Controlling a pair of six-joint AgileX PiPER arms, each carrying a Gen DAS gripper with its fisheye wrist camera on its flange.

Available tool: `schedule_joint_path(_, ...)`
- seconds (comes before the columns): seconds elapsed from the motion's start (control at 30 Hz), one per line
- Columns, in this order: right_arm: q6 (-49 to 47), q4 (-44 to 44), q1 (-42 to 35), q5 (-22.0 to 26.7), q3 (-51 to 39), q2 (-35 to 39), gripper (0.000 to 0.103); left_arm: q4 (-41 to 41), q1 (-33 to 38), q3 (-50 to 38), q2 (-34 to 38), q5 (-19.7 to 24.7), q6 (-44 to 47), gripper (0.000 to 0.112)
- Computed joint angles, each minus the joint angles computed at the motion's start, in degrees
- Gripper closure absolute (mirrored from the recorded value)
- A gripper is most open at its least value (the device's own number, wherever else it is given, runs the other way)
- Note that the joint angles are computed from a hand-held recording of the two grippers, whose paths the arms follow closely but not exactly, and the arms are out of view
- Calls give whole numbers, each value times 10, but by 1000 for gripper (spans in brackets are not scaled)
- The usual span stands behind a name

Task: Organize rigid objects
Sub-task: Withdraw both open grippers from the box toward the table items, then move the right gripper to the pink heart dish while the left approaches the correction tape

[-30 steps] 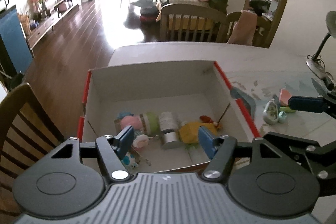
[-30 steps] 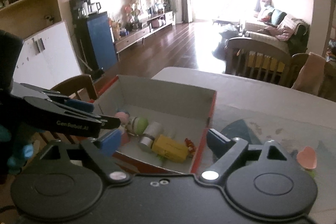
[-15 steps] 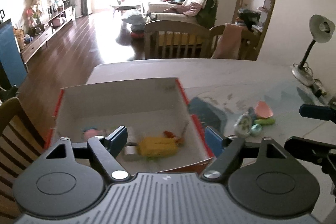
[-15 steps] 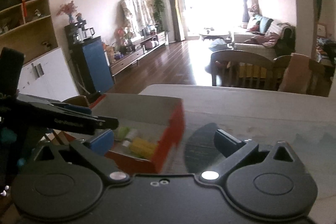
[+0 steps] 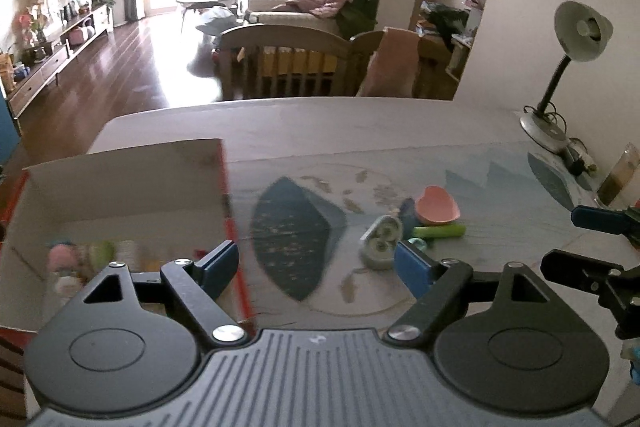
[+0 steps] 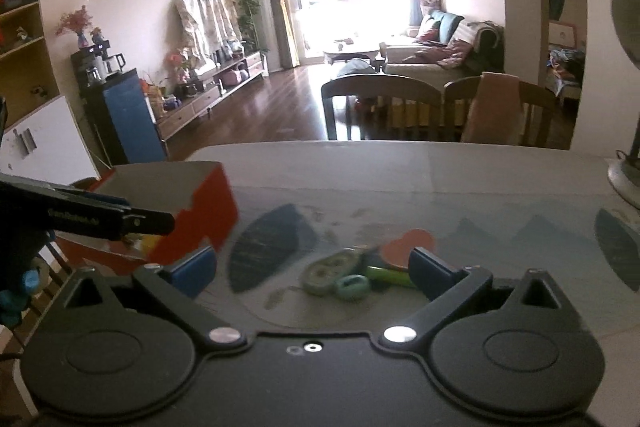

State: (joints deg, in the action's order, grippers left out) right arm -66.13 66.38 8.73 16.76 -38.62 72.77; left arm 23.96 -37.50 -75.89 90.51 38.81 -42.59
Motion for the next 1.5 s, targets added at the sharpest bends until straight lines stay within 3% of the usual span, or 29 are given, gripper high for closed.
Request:
schedule_joint_path(0.1,-58,30,-46,22,-1,13,1,7,-18,-31,36,3,-16,26)
schedule_joint_path(0.2,-123,62,-101,62,-8,34,1,27,-33,-64,76,11,-43,10)
schedule_joint_path(0.33,-169,77,-140,87,-26,64,1,27,-40,-115,131,22,-55,9)
schedule_joint_path(0.53,-189,79,-158,86,-73,135,2,-2,-33,-201,219,43,-30,9)
schedule_joint_path(0.83,-120,20,-153,74,-166,255,2,-21,-22,-341,347,99,9,9)
schedule_joint_path(1.03,35,-126,-122,64,-252,349,6,-50,-13,-428,420,140,39,9)
schedule_joint_path(1.3,116,-188,-97,74,-328,422,6,-58,-7,-537,494,182,67,9)
schedule_joint_path(1.4,137,-204,-92,82,-352,437,6,-65,-4,-569,517,195,76,9)
schedule_joint_path(1.5,168,-220,-92,99,-384,458,6,-84,7,-558,515,177,68,9)
